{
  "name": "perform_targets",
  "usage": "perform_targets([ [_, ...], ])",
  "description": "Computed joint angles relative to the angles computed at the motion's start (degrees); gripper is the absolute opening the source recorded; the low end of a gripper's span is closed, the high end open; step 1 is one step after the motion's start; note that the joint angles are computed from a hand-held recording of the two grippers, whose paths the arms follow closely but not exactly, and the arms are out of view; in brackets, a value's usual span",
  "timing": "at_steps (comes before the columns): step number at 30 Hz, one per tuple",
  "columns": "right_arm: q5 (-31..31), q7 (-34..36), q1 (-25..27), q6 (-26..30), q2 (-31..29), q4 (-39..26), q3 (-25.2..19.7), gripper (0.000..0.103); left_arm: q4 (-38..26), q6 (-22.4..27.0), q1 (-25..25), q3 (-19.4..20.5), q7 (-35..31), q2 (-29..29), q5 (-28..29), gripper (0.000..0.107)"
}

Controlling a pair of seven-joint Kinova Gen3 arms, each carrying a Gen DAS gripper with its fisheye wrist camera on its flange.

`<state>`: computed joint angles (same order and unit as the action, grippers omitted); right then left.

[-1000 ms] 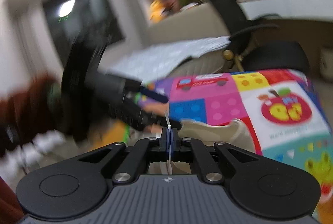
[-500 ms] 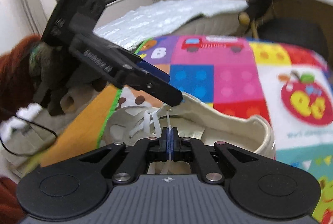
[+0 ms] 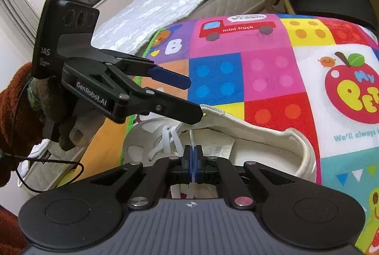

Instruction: Lace up shoes with both hands

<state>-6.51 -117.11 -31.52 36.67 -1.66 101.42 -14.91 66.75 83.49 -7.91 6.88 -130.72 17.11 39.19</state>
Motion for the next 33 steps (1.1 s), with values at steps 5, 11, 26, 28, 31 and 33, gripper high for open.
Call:
perform_targets([
  [5,3.2,-2.8,9.0,1.5,2.3,-2.3,-9.8,0.002,0.7,0.0,-0.4,-0.1,-0.4,-0.1,0.6,0.096],
  [11,12.5,-10.9,22.3,-2.1,2.8,-1.6,-25.7,0.002,1.4,0.5,-1.3,-0.1,0.7,0.5,2.7,0.095],
  [26,14.8,-25.6,35.3,-27.5,-24.8,23.7,-30.9,0.103,29.4,-7.1,-10.1,-11.8,-5.9,-10.1,23.7,0.098],
  [28,10.2,-30.3,40.6,-32.2,-30.1,28.1,-32.9,0.103,34.7,-9.7,-8.7,-13.8,-10.5,-12.7,26.1,0.098],
  [31,3.3,-37.2,48.5,-39.2,-34.0,34.4,-37.9,0.103,41.7,-15.6,-10.4,-11.0,-17.5,-16.7,28.9,0.099],
  [33,-1.4,-41.9,53.8,-43.9,-32.2,36.6,-43.0,0.103,44.4,-19.4,-8.6,-11.3,-22.2,-18.4,29.7,0.100],
])
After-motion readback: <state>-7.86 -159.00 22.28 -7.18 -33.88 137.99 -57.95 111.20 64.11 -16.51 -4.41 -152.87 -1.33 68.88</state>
